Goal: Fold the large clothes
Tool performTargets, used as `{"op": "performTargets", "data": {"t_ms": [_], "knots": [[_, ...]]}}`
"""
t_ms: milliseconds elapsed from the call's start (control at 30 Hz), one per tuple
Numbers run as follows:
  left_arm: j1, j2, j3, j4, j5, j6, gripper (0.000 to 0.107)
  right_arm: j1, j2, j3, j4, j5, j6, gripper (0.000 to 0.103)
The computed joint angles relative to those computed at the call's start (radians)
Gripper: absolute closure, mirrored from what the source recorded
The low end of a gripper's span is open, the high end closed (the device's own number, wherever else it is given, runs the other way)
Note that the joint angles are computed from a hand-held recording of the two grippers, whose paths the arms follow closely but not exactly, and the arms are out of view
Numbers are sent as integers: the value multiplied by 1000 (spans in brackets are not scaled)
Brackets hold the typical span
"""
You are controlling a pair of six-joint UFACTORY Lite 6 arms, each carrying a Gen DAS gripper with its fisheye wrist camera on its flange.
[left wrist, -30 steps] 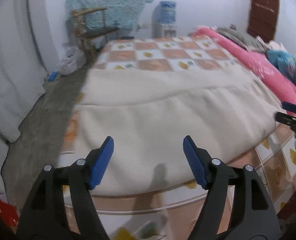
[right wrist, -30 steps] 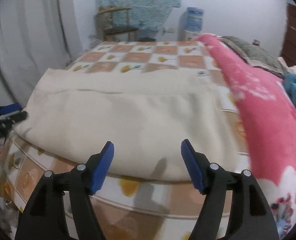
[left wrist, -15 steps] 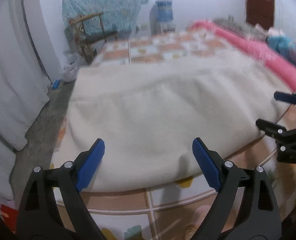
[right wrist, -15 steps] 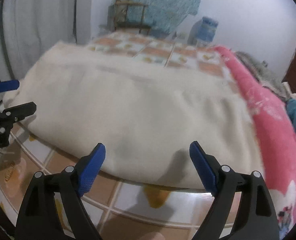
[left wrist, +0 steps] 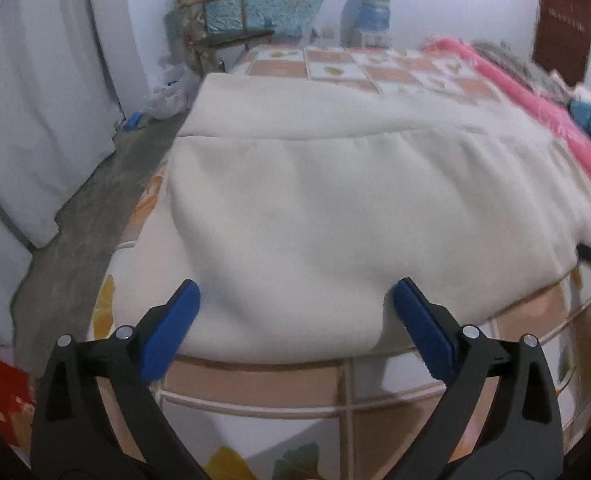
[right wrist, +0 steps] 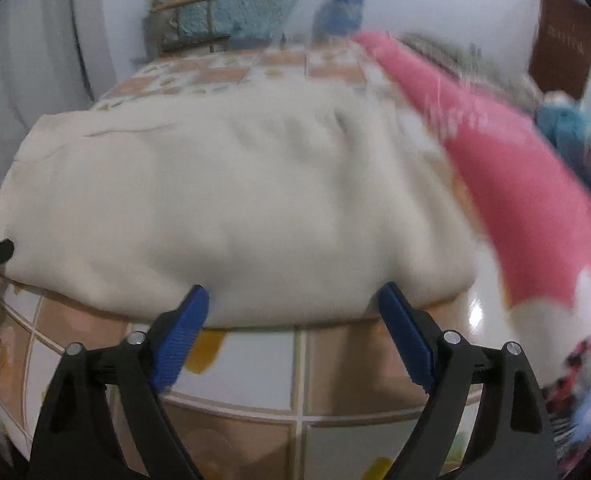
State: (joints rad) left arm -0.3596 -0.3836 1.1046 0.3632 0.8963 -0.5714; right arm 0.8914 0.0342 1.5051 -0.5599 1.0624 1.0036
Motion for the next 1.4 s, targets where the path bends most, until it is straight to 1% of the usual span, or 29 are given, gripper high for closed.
{"op": "performTargets", "data": {"t_ms": [67,167,233,267,300,400,433,467,500,567,600,633,700,833,967,1033,1133,1300,1400], "knots": [[-17,15,39,8,44,-13,12,14,-21,9,5,29,4,19],[-61,-33,65,22,66,-39,12,69,-56,16,-39,54,32,19],[-130,-77,83,63,108,-103,12,109,-75,26,-53,73,53,19],[-161,-90,94,80,130,-134,12,129,-85,28,-59,79,65,18],[-205,-103,115,100,164,-177,12,161,-90,39,-68,96,78,13],[-331,-120,175,168,256,-301,12,262,-99,67,-114,143,126,8],[-380,-119,195,199,293,-346,12,290,-93,86,-119,157,130,7],[-456,-101,233,244,363,-399,12,316,-83,110,-119,172,133,7],[-497,-91,254,267,403,-423,12,335,-79,123,-120,179,136,7],[-628,-64,306,342,516,-494,12,385,-58,164,-139,221,151,7],[-704,-38,341,386,594,-533,12,418,-32,206,-163,274,158,7],[-750,-9,372,416,647,-552,12,441,-14,234,-181,310,165,7],[-824,32,418,453,720,-582,12,484,1,272,-216,361,177,7],[-873,101,473,432,756,-606,12,528,-33,263,-256,394,244,7],[-899,156,474,418,774,-660,12,507,-55,248,-217,393,269,7],[-900,163,460,402,762,-688,12,478,-54,244,-178,388,249,7],[-894,178,454,367,767,-717,12,450,-64,221,-139,371,243,7],[-878,164,417,344,774,-743,12,444,-64,197,-105,352,249,7],[-870,158,410,340,772,-744,12,447,-40,219,-99,356,234,7]]}}
